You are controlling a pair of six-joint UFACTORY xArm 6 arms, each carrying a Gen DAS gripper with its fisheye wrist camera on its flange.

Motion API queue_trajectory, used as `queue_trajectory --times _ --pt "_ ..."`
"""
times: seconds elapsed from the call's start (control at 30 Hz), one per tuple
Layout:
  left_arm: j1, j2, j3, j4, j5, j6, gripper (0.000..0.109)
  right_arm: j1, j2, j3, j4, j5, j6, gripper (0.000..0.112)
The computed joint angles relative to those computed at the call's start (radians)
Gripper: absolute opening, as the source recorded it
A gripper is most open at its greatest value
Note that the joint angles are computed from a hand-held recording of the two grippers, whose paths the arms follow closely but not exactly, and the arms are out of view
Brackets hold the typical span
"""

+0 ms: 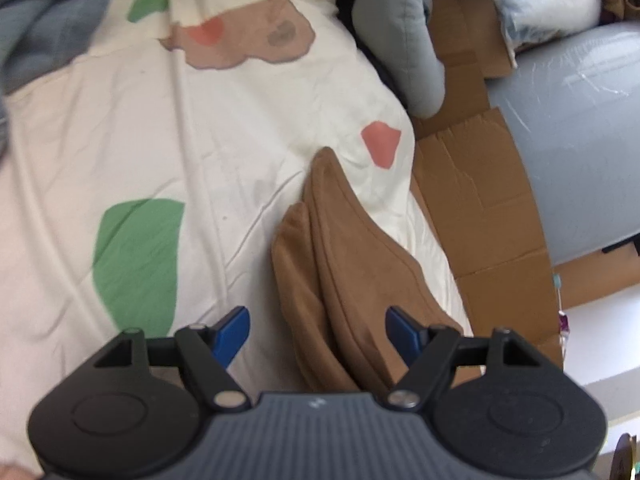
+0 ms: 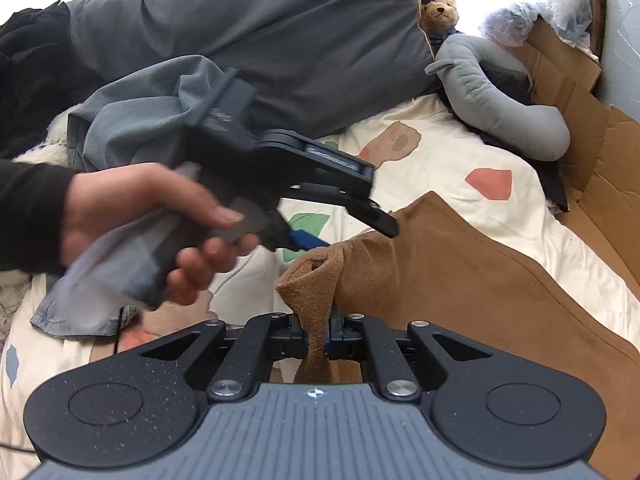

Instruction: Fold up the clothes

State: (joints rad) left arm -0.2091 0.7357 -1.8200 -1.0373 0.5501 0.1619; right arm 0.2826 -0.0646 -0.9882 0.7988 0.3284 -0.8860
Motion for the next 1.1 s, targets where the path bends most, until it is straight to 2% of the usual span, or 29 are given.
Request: queue_trajectory --times 0.17,0.3,0.47,0.57,0.8,1.1 --pt "0.02 0.073 -0.099 0.0 0.05 -0.027 0.071 -0.007 -0.002 -0.003 0.016 0.008 0.009 0.006" --pt "0.032 0.14 -0.2 0.014 0.091 -0.072 0.062 -0.032 -0.003 -0.021 0.003 0.065 0.072 0.006" --pt "0.037 0.231 -0.363 0.129 0.152 -0.199 0.024 -0.046 -0.002 -0.029 -0.005 0.073 0.096 0.005" --pt "0.039 0.256 -0.424 0.186 0.18 -0.224 0.013 -0.052 -0.007 -0.028 -0.003 0.078 0.081 0.005" --pt "0.018 0.209 -0.398 0.158 0.15 -0.167 0.009 -0.073 -0.027 -0.016 0.068 0.098 0.047 0.005" --pt "-0.04 0.211 -0.461 0.065 0.104 -0.139 0.009 -0.176 -0.126 0.03 0.129 0.194 -0.017 0.005"
